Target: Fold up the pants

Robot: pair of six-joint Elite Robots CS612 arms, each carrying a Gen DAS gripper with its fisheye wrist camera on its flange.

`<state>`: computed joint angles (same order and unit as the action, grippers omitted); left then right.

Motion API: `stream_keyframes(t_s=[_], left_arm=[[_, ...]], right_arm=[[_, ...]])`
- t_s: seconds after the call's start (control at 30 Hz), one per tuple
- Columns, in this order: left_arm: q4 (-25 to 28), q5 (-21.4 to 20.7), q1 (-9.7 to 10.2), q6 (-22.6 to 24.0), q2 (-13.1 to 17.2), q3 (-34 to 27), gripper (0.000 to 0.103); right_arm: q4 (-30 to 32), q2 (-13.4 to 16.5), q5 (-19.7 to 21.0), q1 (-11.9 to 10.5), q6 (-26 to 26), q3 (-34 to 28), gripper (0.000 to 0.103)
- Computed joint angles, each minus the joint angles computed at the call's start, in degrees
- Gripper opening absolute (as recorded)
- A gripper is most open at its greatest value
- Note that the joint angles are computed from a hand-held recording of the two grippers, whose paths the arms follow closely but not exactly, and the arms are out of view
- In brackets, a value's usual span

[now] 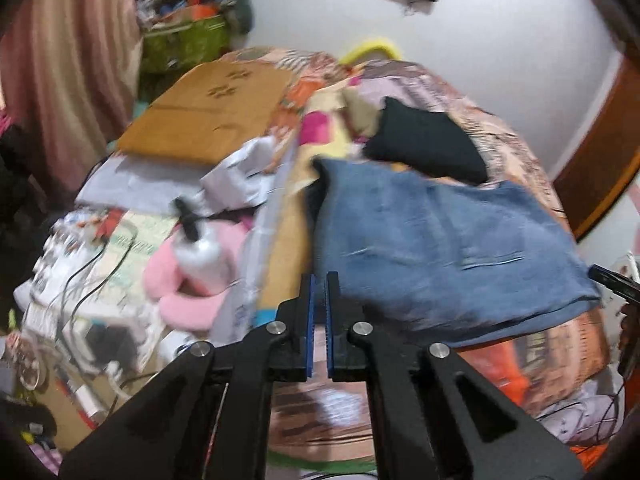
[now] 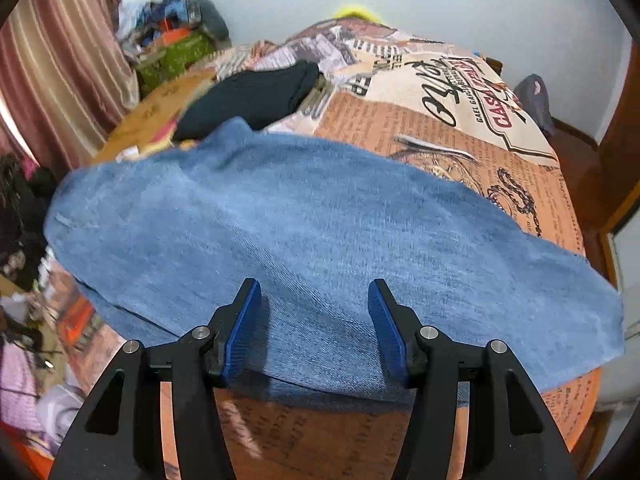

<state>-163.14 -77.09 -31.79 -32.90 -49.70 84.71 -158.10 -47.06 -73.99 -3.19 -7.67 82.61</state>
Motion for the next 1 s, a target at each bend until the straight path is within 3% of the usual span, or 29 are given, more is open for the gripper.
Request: stream_keyframes(t_s=[0.13, 0.3, 0.37, 0.53, 0.73, 0.83, 1.0], left_arm=[[1.5, -0.8, -0.86, 2.0, 2.3, -3.8, 0.017], [12.2, 0.7, -1.07, -0.5, 5.2, -7.4, 0.018], [12.6, 1.1, -1.35, -0.5, 5.3, -6.9, 0.018], [18.3, 4.3, -2.33, -1.9, 4.6, -8.8, 0.018], [17.4, 6.6, -3.43, -4.0, 4.8, -12.0, 0.023], [18.8, 7.2, -4.19, -5.1, 6.8, -16.4, 0.037], [24.4, 4.6, -5.04, -5.7, 11.3, -24.8, 0.039]], right_arm=[[-1.4, -0.3, 2.0, -0.3, -0.4, 0.7, 0.052], [-0.6, -0.1, 4.0, -0.3, -1.8, 1.7, 0.055], [-1.9, -0.6, 4.2, -0.4, -2.7, 2.7, 0.055], [-1.7, -1.6, 9.6, -2.3, -2.5, 4.3, 0.052], [-9.4, -3.1, 4.0, -5.5, 1.9, 7.8, 0.053], [-12.5, -3.3, 0.6, -8.2, 4.2, 8.8, 0.055], [-13.5, -2.2, -6.2, -12.8, 7.6, 8.0, 0.058]])
